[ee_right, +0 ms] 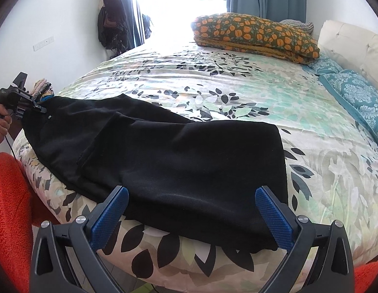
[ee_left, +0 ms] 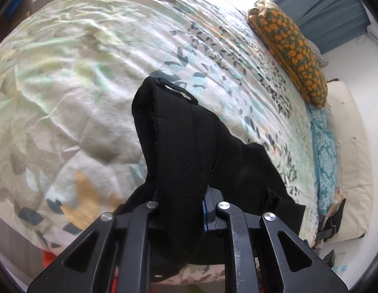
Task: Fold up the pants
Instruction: 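Lift the trouser end with the left tool and fold it over the bundle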
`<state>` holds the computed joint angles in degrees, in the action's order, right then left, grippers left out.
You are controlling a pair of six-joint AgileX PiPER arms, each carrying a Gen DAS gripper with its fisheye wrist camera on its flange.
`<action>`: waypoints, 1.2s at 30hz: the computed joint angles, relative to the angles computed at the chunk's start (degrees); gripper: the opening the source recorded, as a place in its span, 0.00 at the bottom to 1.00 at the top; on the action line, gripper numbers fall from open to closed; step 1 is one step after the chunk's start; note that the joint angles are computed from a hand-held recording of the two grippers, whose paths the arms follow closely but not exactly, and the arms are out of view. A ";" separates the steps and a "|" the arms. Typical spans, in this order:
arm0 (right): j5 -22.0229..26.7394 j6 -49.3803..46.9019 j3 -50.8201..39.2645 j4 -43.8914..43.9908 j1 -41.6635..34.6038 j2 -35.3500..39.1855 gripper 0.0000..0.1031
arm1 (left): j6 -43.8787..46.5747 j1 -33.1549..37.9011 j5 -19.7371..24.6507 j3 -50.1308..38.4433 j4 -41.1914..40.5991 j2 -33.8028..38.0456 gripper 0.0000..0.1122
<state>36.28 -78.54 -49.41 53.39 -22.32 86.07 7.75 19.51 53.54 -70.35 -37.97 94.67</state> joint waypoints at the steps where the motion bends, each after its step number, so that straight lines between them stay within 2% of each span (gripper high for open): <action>1: 0.52 0.02 -0.43 0.55 -0.60 0.12 0.99 | 0.60 -0.19 1.33 0.09 -2.63 -1.70 0.11; 6: 3.79 2.69 -3.57 2.12 -4.19 2.33 0.99 | -3.95 -8.49 4.40 -3.14 -6.56 -7.04 0.10; 11: 7.74 9.04 -7.58 1.58 -8.36 5.77 0.99 | -8.14 -22.08 0.85 -7.72 -10.86 -6.29 0.08; 14: 9.54 10.19 -9.26 2.49 -10.77 6.91 0.99 | -11.41 -31.78 -2.85 -12.77 -9.96 -1.26 0.08; 17: 11.30 10.69 -10.54 3.35 -12.86 7.47 0.99 | -14.68 -39.71 -6.08 -18.12 -9.79 7.05 0.08; 18: 11.74 10.81 -10.85 3.54 -13.48 7.60 0.99 | -16.31 -42.13 -7.02 -20.16 -8.43 10.08 0.08; 20: 12.60 11.18 -11.39 3.63 -14.58 7.91 0.99 | -23.19 -47.58 -8.86 -25.57 0.96 16.18 0.09; 22: 13.34 11.98 -11.88 3.48 -15.62 8.33 0.99 | -29.59 -52.06 -7.94 -32.50 10.16 23.17 0.13; 25: 15.03 14.12 -13.42 3.35 -17.52 9.76 0.99 | -30.16 -54.91 -2.54 -41.18 12.43 31.63 0.21; 27: 16.34 15.63 -14.58 3.62 -19.27 10.95 0.99 | -25.70 -54.98 -5.64 -37.83 7.37 29.50 0.25; 29: 18.07 17.69 -16.08 4.14 -21.43 12.56 0.99 | -21.10 -54.88 -10.07 -31.19 3.75 23.39 0.49; 31: 20.13 20.13 -18.01 4.70 -23.12 14.69 0.99 | -22.57 -54.77 -13.88 -25.17 8.38 16.29 0.60; 34: 24.11 20.90 -20.26 5.62 -22.97 17.07 0.99 | -25.00 -51.51 -17.12 -16.22 14.17 7.36 0.60; 36: 30.66 19.11 -21.41 7.48 -21.62 18.72 0.99 | -27.66 -48.74 -19.39 -9.58 16.86 2.30 0.60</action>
<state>66.94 -59.42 -70.82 60.87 -43.94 104.79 -19.91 -29.24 34.15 -79.92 -21.11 96.97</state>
